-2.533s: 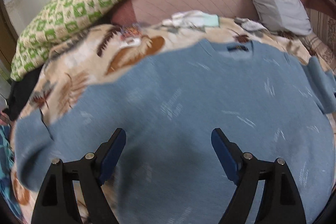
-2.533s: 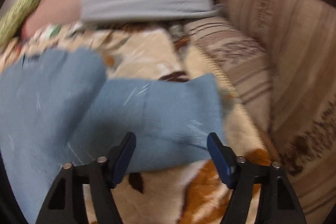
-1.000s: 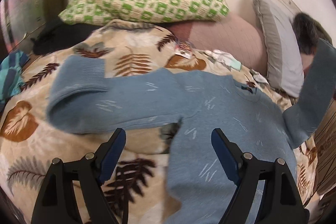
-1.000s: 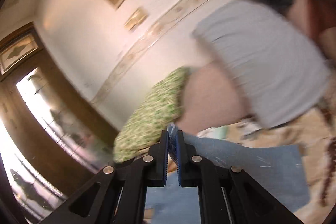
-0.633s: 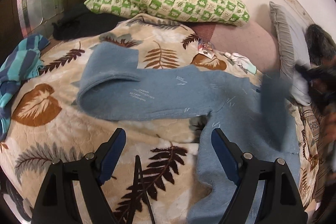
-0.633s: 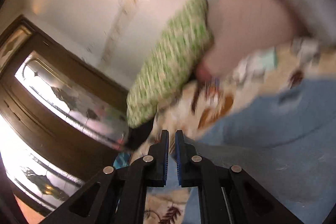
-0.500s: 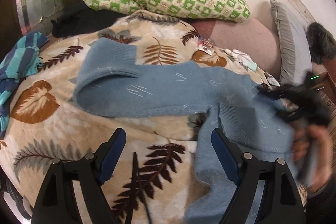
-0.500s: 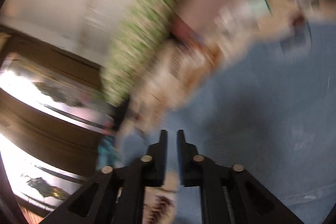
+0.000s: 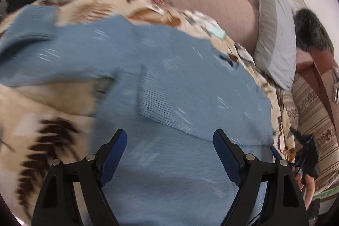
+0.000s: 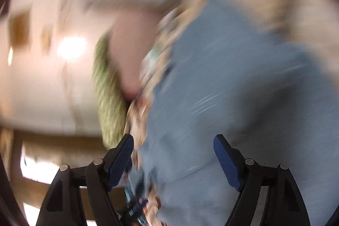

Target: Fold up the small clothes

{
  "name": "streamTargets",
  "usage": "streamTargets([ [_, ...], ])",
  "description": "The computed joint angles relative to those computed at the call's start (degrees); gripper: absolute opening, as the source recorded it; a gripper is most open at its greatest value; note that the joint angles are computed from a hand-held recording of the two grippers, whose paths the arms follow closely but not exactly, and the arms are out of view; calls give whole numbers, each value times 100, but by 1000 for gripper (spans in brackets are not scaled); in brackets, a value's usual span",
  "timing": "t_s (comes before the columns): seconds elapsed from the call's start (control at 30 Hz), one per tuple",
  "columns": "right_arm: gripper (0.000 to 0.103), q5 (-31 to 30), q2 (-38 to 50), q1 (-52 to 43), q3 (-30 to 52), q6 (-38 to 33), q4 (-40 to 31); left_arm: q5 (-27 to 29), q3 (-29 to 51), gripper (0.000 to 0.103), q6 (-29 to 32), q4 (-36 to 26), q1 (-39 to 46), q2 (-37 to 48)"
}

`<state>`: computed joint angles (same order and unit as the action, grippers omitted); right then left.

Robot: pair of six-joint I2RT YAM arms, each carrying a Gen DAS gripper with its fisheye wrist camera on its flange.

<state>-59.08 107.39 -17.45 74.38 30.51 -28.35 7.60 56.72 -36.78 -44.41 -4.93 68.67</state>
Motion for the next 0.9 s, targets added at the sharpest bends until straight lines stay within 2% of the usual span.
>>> streamTargets([
  [0.07,80,-167,418,-506,223,-165,-316,-148,27,84,-236,148,-263,327],
  [0.17,80,-305,762,-684,528,-328,-437,-232,18,84,-519,327,-411,681],
  [0.27,77,-185,827,-600,477,-12,133,-415,26,84,-539,428,-446,904],
  [0.33,66,10,893,-494,401,158,338,-417,15,84,-522,497,-396,1007],
  [0.4,22,137,1037,-450,597,232,370,-466,10,84,-478,572,-356,1098],
  [0.43,13,114,1072,-462,694,134,325,-495,16,84,-465,599,-353,1138],
  [0.47,6,243,939,-461,668,70,396,-565,25,84,-447,653,-369,1189],
  [0.53,6,569,523,-540,450,18,732,-675,46,84,-398,736,-365,1293],
  [0.57,6,804,485,-562,484,-121,661,-689,68,84,-380,786,-351,1385],
  [0.6,6,1112,608,-567,652,-456,293,-730,99,84,-378,849,-358,1497],
  [0.67,8,1228,1211,-521,1249,-1043,-754,-884,145,84,-357,895,-427,1605],
  [0.7,8,959,1395,-583,1314,-1109,-908,-918,160,84,-286,886,-442,1618],
  [0.73,10,720,1334,-679,1176,-1052,-751,-922,195,84,-238,879,-443,1655],
  [0.77,24,660,1276,-724,1242,-1241,-924,-879,202,84,-204,868,-419,1637],
  [0.8,57,572,1300,-748,1470,-1615,-1377,-804,162,84,-209,889,-377,1565],
  [0.83,79,571,1371,-741,1817,-2081,-2023,-723,134,84,-249,918,-340,1513],
  [0.87,88,651,1388,-772,2157,-2690,-2730,-648,70,84,-323,927,-300,1390],
  [0.9,88,812,1364,-825,2454,-3389,-3348,-626,-32,84,-359,982,-284,1223],
])
